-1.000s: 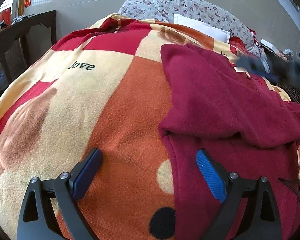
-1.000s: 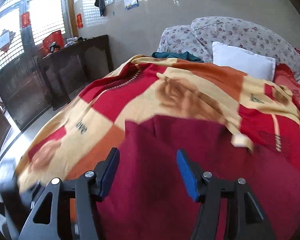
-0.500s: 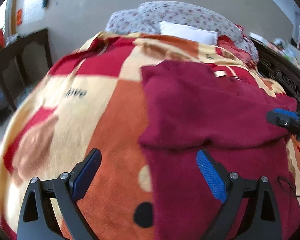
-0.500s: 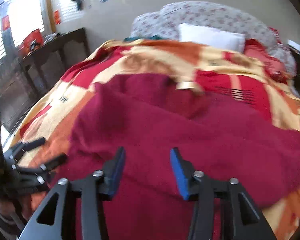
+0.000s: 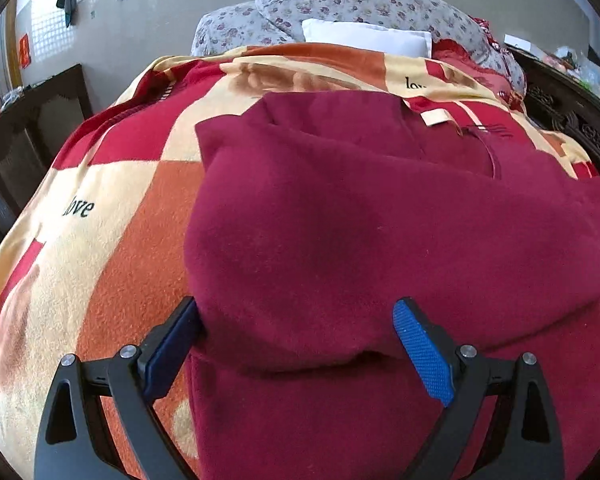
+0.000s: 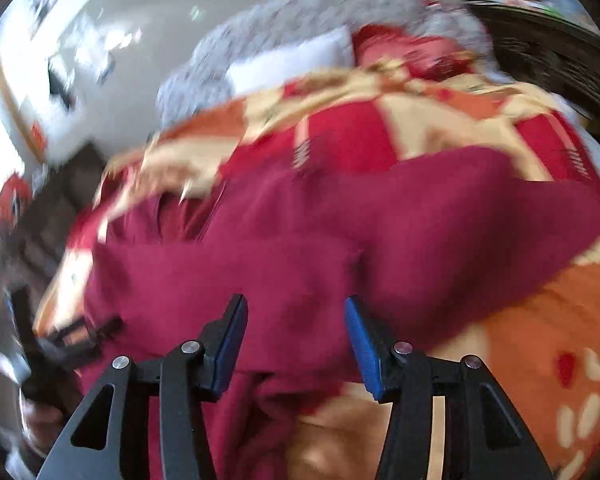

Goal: Fold small clothes
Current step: 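Grasp the other shirt side with the right tool and fold it over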

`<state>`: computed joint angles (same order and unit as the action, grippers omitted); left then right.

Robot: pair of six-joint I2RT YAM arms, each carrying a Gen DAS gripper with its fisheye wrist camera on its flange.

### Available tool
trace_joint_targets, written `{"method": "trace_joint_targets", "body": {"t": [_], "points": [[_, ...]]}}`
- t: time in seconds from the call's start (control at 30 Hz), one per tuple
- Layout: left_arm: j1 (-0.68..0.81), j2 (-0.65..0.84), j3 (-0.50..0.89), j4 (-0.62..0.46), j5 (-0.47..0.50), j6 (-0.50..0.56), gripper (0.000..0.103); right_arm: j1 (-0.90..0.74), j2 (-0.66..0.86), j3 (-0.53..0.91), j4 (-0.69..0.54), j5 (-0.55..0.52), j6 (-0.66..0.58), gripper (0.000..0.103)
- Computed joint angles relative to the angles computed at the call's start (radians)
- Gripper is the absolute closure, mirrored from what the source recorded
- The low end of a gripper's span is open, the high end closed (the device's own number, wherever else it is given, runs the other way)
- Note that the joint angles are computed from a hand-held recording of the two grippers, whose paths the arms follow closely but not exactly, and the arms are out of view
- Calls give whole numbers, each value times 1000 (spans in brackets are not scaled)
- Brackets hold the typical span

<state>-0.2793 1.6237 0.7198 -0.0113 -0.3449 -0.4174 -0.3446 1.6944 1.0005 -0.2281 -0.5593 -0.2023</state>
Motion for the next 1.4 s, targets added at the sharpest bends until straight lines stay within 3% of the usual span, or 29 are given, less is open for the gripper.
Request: {"method": "trace_joint_targets", "body": {"t": [0.13,0.33,0.5,0.57,0.6,0.63,0.93,1.03,1.13,1.2,1.3,1.4], "points": [[26,-6,-31,43,53,-1,0,-166,143,149,-17,79,57,37],[15,13,-28,52,35,6,0,-276,429,441,-83,37,230,30],[35,12,-40,79,76,15,0,-304,603,573,37,-37,466,31],[41,11,-44,87,88,18,0,-318,643,586,145,-116,533,52],[42,11,-44,88,90,18,0,-323,660,613,131,-139,527,79],[42,13,-42,88,90,18,0,-321,679,656,98,-145,515,90],[59,-28,-71,108,123,15,0,-419,331,411,232,-265,408,90],[69,-101,-77,41,109,10,0,-405,161,324,219,-364,363,91],[73,-181,-84,-30,39,23,0,-324,-22,228,170,-443,263,93],[119,-250,-109,-50,83,22,0,-211,-121,180,87,-453,174,94],[207,-331,-144,-66,183,7,0,12,-197,106,24,-372,81,94],[253,-362,-165,-65,206,-2,0,244,-165,34,78,-252,83,94]]}}
